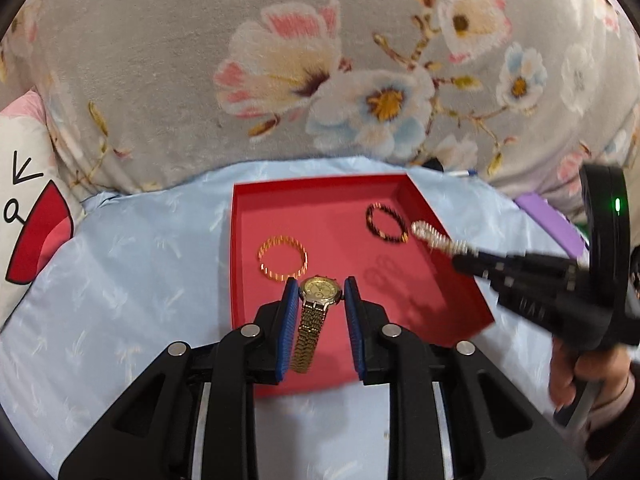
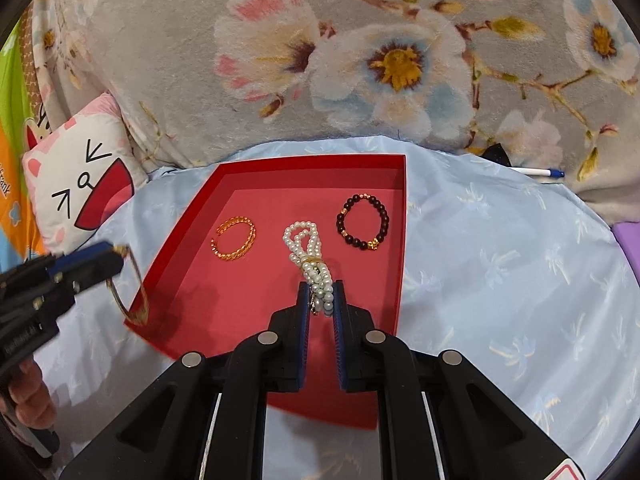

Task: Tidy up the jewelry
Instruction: 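Carry the watch into the red box with the left tool while the right tool places the pearls there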

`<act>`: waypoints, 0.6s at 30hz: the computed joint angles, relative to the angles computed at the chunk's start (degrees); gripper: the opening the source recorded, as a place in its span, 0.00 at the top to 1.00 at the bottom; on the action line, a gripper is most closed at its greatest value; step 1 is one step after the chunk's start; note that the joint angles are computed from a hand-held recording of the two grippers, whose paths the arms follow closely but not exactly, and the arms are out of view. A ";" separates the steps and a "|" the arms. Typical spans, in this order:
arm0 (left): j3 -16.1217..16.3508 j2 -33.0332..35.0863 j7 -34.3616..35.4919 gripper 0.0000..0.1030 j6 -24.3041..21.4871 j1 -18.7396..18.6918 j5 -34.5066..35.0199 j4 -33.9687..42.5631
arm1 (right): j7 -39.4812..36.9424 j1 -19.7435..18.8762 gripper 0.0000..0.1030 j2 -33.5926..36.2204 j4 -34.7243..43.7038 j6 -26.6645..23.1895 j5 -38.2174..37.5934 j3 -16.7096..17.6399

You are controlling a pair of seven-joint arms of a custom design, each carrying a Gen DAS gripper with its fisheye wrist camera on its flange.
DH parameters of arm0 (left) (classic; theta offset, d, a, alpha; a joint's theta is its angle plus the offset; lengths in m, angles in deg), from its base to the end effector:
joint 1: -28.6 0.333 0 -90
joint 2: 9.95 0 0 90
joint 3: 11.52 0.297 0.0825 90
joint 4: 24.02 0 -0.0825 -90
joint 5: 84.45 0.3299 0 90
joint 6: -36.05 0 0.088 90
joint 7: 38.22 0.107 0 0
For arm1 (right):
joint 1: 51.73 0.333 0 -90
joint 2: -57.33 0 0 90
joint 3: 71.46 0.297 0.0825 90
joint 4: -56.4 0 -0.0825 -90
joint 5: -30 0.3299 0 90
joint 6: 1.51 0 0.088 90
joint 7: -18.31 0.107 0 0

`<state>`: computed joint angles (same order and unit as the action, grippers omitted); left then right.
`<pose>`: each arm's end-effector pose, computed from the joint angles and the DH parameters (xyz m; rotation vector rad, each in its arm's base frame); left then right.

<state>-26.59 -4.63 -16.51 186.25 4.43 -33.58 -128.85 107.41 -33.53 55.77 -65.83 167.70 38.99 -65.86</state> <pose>0.4419 -0.3765 0.5538 -1.6092 1.7998 -0.9679 0.4965 0.2082 0.5292 -1.8792 1.3984 -0.4884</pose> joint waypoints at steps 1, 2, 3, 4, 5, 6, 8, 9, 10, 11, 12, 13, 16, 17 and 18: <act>0.16 1.26 0.47 0.78 -0.10 0.11 -0.04 1.61 | 0.95 -0.15 0.90 1.37 1.40 -0.40 -1.20 -0.01; 0.40 2.48 0.83 0.78 -0.27 0.12 -0.26 3.10 | 1.40 -0.14 0.90 2.23 2.32 -0.77 -1.85 -0.13; 0.68 3.94 1.27 0.78 -0.88 0.03 -0.84 4.80 | 1.85 -0.07 0.90 3.48 3.60 -1.30 -2.40 -0.29; 0.95 5.15 2.17 0.78 -1.02 0.00 -1.75 5.98 | 1.95 0.04 0.90 4.44 4.57 -1.72 -2.43 -0.44; 1.31 6.21 2.54 0.78 -1.57 -0.23 -2.34 7.07 | 2.00 0.18 0.90 5.26 5.37 -2.07 -2.49 -0.60; 1.67 7.25 3.14 0.78 -2.12 -0.36 -3.13 7.98 | 2.33 0.38 0.90 6.16 6.21 -2.41 -2.98 -0.83; 2.29 8.23 3.94 0.78 -2.30 -0.43 -4.86 8.41 | 2.56 0.79 0.90 7.18 7.05 -2.67 -3.50 -1.15; 2.53 8.37 4.19 0.78 -2.08 -0.42 -5.53 7.98 | 2.18 0.87 0.90 7.47 7.19 -2.67 -3.16 -1.14; 2.77 8.16 4.27 0.78 -1.66 -0.43 -5.81 7.31 | 1.37 0.85 0.90 7.60 7.13 -2.62 -2.35 -0.99; 2.92 7.81 4.34 0.78 -1.17 -0.40 -6.03 6.50 | 0.62 0.83 0.90 7.59 6.95 -2.50 -1.57 -0.87; 3.00 7.23 4.41 0.78 -0.62 -0.34 -6.17 5.37 | -0.07 0.84 0.90 7.51 6.67 -2.33 -0.85 -0.77; 3.01 6.88 4.57 0.78 -0.19 -0.26 -6.29 4.62 | -0.57 0.88 0.90 7.48 6.49 -2.27 -0.31 -0.72; 3.08 7.86 5.20 0.78 -1.65 -0.56 -6.43 5.40 | 1.50 1.79 0.90 8.20 7.14 -2.66 -2.91 -1.67; 3.26 8.59 5.06 0.78 -2.44 -0.80 -6.25 6.22 | 2.99 2.24 0.90 8.64 7.60 -2.82 -4.68 -2.22; 3.39 9.47 5.12 0.78 -2.92 -0.84 -6.59 7.06 | 3.85 2.50 0.90 9.01 7.95 -2.96 -5.67 -2.47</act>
